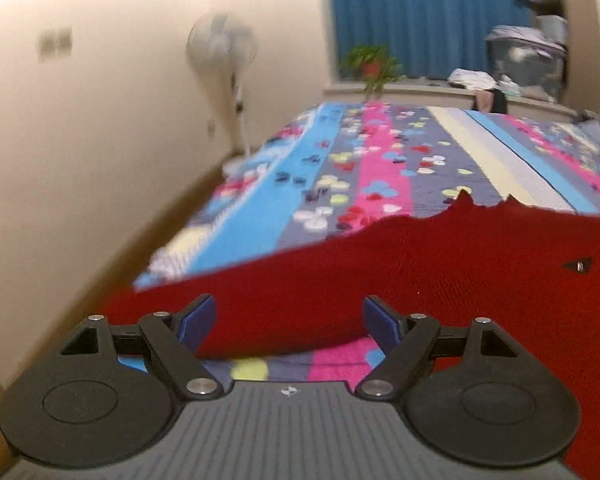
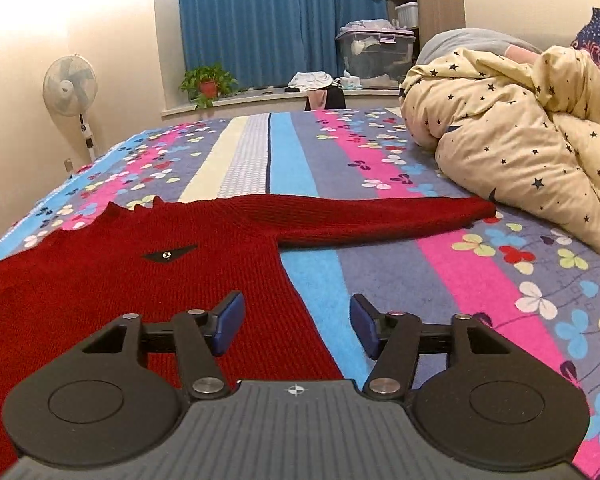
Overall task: Fold small clothes
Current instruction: 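Lift both tools away from the flattened sweater, then grasp the sweater side with the left tool and fold it over the body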
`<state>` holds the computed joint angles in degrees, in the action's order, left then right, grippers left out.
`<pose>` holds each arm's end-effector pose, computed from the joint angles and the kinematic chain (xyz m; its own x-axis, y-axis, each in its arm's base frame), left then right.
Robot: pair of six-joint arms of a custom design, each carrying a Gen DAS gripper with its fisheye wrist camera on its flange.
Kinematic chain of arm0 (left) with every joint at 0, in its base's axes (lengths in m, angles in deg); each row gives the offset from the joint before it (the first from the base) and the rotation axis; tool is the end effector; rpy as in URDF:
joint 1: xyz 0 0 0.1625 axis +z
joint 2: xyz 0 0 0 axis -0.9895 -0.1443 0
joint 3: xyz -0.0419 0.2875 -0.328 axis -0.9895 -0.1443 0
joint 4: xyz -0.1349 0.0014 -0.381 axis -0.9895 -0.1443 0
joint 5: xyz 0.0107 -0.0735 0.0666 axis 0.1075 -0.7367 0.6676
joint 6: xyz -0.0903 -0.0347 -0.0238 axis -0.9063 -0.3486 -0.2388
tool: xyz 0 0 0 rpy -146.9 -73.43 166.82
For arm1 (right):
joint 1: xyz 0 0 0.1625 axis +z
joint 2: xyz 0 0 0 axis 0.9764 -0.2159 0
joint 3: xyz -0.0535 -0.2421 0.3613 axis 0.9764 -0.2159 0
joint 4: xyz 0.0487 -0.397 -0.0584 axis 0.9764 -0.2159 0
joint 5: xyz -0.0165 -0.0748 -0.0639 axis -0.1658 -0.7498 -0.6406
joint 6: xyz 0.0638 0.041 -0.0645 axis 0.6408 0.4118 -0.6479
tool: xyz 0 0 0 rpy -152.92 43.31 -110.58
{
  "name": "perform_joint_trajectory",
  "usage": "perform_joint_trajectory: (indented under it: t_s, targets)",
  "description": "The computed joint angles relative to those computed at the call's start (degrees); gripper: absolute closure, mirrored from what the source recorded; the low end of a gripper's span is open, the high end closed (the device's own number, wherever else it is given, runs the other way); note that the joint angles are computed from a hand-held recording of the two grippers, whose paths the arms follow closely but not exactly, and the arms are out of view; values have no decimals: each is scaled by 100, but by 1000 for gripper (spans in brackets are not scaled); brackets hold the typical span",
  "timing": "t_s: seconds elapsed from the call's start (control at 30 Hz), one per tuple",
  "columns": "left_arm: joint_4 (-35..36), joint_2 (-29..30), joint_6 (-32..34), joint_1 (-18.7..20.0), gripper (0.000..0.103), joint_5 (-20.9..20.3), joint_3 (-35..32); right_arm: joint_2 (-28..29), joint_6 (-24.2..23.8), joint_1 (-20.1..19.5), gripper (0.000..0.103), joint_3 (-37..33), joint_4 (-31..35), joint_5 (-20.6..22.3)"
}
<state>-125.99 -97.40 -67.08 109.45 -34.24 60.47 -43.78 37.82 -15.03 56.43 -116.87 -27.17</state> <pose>-0.3906 -0.4645 0.1016 -0.5660 -0.3570 -0.7431 0.5050 0.5623 -0.6548 -0.0660 -0.4355 0.5024 -0.7911 -0.0001 0.6116 -0.5133 0.5440 -0.6638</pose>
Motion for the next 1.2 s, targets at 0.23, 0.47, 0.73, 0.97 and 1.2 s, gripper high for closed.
perform_joint_trajectory:
  t_s: [0.23, 0.47, 0.73, 0.97, 1.2]
  targets:
    - [-75, -135, -143, 275, 17, 40, 19, 334, 66, 336, 37, -50, -292, -454]
    - [415, -196, -749, 545, 17, -48, -135, 551, 43, 582, 32, -46, -342, -752]
    - [-338, -506, -918, 938, 17, -441, 67, 632, 222, 672, 32, -200, 101, -966]
    - [-411, -1006, -2183, 1370, 18, -1042, 358, 639, 109, 678, 32, -203, 158, -1075]
    - [-822, -1220, -2278, 1592, 21, -1194, 641, 703, 171, 684, 32, -280, 220, -1255]
